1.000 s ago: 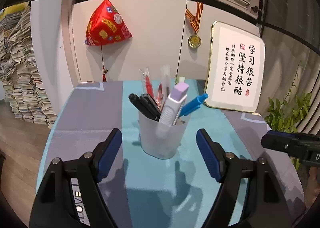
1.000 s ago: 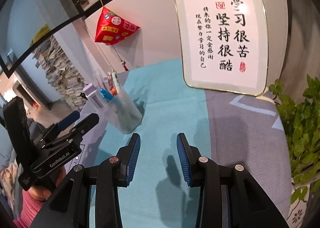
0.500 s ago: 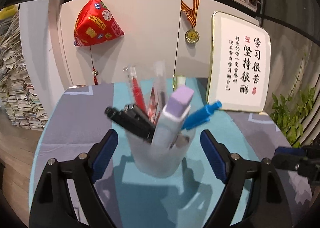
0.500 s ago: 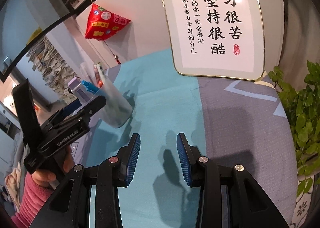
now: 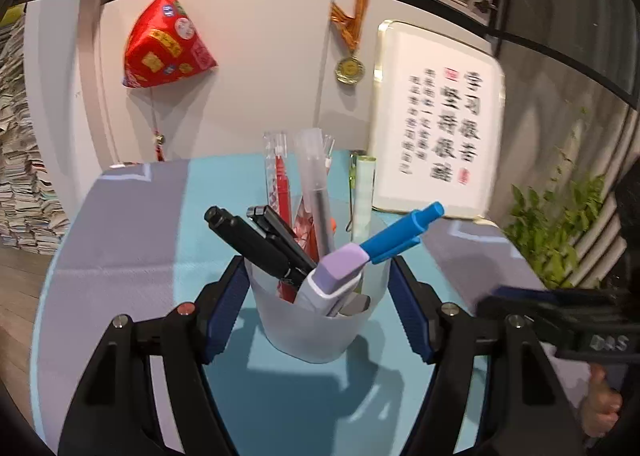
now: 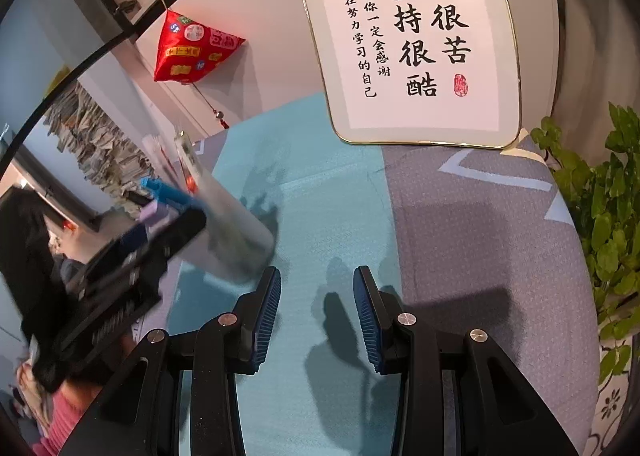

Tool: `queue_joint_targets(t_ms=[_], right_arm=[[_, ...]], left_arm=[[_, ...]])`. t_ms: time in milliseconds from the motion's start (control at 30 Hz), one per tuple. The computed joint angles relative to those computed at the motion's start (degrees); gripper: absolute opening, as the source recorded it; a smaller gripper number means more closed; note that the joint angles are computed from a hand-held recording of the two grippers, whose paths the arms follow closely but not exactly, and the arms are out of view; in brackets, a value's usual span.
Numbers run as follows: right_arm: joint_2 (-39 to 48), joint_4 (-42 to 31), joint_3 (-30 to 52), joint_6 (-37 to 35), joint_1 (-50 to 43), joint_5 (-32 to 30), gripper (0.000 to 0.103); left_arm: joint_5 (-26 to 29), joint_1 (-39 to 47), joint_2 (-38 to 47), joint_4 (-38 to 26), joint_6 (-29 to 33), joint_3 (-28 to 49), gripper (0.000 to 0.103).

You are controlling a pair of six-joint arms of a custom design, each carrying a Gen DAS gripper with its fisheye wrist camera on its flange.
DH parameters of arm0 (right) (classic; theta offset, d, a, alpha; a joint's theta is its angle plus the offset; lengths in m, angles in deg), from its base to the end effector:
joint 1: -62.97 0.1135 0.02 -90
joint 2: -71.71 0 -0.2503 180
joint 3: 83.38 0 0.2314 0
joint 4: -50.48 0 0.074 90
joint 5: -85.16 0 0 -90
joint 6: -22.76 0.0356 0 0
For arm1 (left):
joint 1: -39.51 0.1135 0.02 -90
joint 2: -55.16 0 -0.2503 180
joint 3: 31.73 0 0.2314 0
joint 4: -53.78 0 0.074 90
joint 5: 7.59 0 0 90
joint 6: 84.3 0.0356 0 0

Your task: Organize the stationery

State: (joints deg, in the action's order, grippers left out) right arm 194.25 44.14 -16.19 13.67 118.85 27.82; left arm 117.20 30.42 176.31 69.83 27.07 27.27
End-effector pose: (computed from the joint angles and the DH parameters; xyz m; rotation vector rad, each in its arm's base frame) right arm 0.2041 0.2670 0.0426 0.6996 2.3258 0.3066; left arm 0.3218 -0.0721 0.0487 0.8673 2.1015 -0.6053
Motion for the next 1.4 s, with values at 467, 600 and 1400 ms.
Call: queue_joint_targets(t_ms=[467,600,1400], right_arm=[[-1.1,-8.6,1.8,4.2,3.4,3.1,0.038],[-1.4,-10.6,1.8,6.5,4.5,3.5,0.038],[5.4,-68.0,38.8,26.6,20.7,13.7,0.038]], left_arm=[[-2.3,-2.0,-3.7,8.3,3.1,-9.8,0.072],[-5.4,-2.2,-5.7,10.1,4.3,-12.7,0.076],[5.9,19.0,-46.4,-5.2,8.6,-31.2,0.102]])
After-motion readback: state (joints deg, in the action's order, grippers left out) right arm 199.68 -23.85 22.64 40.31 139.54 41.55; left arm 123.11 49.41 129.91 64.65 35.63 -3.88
